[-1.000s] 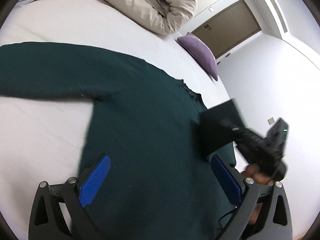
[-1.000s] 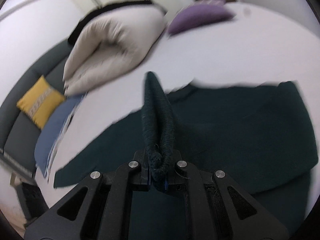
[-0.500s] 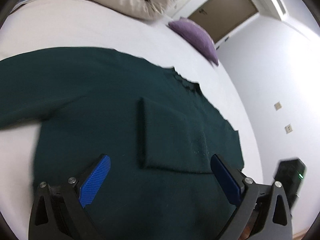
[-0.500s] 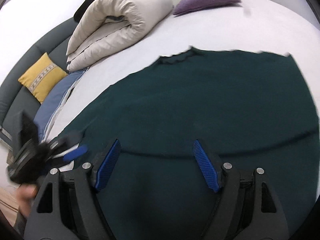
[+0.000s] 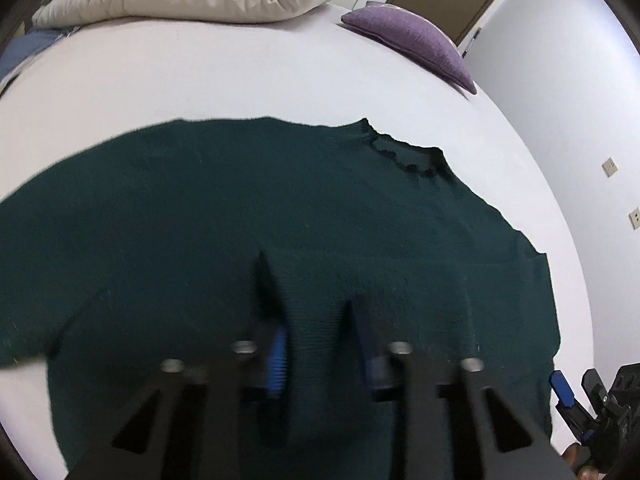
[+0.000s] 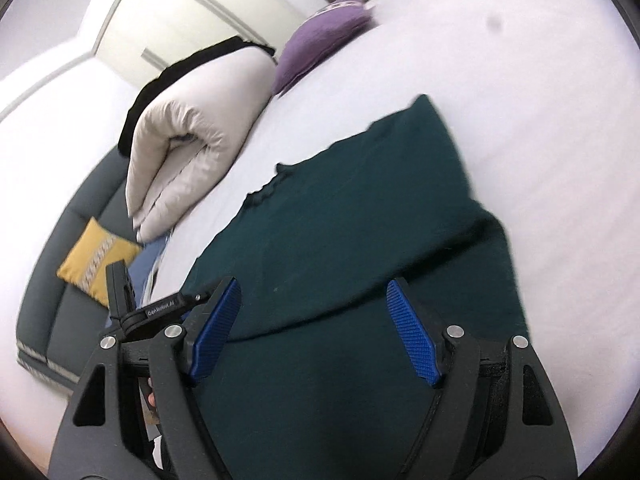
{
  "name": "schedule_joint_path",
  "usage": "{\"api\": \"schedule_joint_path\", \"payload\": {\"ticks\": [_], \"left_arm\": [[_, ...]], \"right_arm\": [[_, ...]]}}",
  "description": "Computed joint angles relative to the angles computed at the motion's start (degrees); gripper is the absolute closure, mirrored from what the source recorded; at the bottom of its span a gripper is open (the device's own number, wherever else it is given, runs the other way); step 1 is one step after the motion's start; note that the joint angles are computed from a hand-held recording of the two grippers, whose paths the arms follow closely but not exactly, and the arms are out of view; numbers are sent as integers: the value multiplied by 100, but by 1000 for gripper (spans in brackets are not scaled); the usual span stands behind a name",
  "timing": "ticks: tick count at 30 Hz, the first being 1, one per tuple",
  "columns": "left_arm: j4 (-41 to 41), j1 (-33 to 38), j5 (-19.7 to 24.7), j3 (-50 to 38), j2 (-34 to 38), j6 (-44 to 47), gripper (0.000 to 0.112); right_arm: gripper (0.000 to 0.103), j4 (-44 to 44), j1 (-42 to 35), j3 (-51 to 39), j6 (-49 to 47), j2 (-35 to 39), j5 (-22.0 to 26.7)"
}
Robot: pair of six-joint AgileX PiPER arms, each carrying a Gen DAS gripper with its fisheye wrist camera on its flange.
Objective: Fold small clothes
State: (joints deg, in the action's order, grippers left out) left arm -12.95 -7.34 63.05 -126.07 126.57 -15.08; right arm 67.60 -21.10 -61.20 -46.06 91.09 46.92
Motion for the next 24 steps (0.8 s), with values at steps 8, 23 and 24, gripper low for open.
{"api": "schedule_joint_path", "payload": {"ticks": [8, 23, 24], "left_arm": [[239, -169, -499, -322, -243, 480, 103], [84, 19, -1871, 898, -182, 586, 103], [60, 34, -1971, 935, -229, 628, 103]], "right_arm": [[32, 94, -265, 260, -249, 228, -134], [30, 479, -322, -765, 541, 1198, 179], [30, 726, -390, -788, 442, 1258, 201]]}}
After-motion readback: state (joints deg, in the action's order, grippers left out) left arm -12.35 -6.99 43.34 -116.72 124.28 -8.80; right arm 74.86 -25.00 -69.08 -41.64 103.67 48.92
